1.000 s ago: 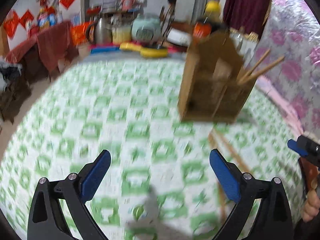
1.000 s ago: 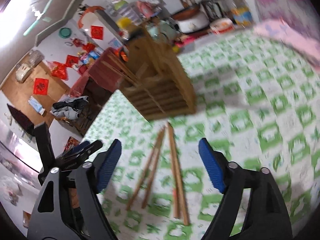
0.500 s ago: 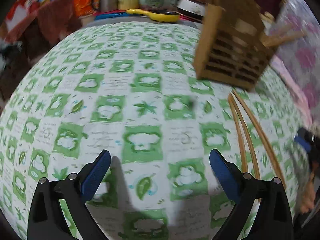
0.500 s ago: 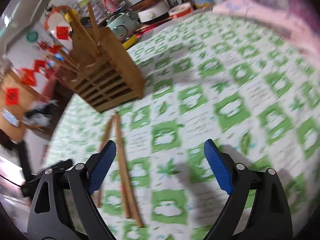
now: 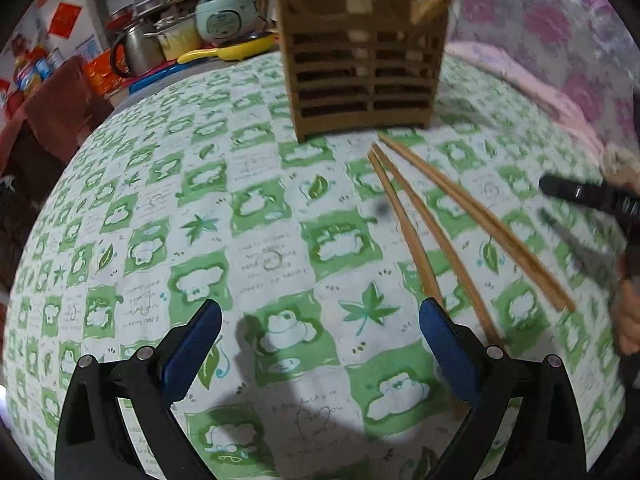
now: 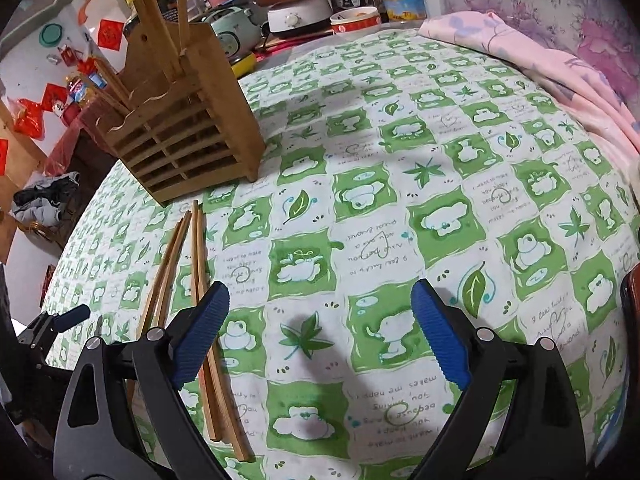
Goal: Organize utensils
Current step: 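Move both tools back over the remaining chopsticks on the cloth, then position the right tool over a loose chopstick while the left tool hovers still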
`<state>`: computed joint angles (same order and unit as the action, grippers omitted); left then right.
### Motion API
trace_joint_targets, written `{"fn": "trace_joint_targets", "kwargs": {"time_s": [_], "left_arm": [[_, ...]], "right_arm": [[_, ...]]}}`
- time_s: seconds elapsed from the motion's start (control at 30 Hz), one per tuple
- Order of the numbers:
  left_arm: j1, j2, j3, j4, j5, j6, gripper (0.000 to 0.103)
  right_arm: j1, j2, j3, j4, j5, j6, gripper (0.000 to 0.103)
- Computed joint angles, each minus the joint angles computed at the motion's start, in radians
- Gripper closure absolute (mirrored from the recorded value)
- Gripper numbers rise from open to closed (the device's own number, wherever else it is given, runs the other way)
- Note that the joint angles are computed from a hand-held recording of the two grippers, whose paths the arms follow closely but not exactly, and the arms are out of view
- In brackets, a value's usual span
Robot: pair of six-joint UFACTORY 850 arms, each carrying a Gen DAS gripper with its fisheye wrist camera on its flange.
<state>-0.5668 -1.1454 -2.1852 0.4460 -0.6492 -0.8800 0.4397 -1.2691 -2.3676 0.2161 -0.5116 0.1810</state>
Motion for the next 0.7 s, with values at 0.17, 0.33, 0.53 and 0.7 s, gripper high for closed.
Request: {"fn": "trace_joint_targets", "kwargs": {"time_s": [0.17, 0.33, 0.53, 0.7], "left_arm": [[0.004, 0.006, 0.010, -0.075, 0.050, 0.073, 0.006], [-0.019, -0.039, -0.061, -0.124, 0.011, 0.224, 0.006], [-0.011, -0.061, -0.089, -0.163, -0.021, 0.257, 0.004], [0.032, -0.003, 0.021, -0.034, -0.053, -0.056, 0.005]], "right_arm": [[0.004, -0.021, -0.036, -0.010, -0.029, -0.002, 0.014], [0.012, -0.047, -0.082, -0.057, -0.062, 0.018, 0.012], [0.015, -0.059, -0.102, -0.078, -0.077, 0.027, 0.012], [0.018, -0.044, -0.077, -0.084, -0.056, 0.018, 0.012]]}}
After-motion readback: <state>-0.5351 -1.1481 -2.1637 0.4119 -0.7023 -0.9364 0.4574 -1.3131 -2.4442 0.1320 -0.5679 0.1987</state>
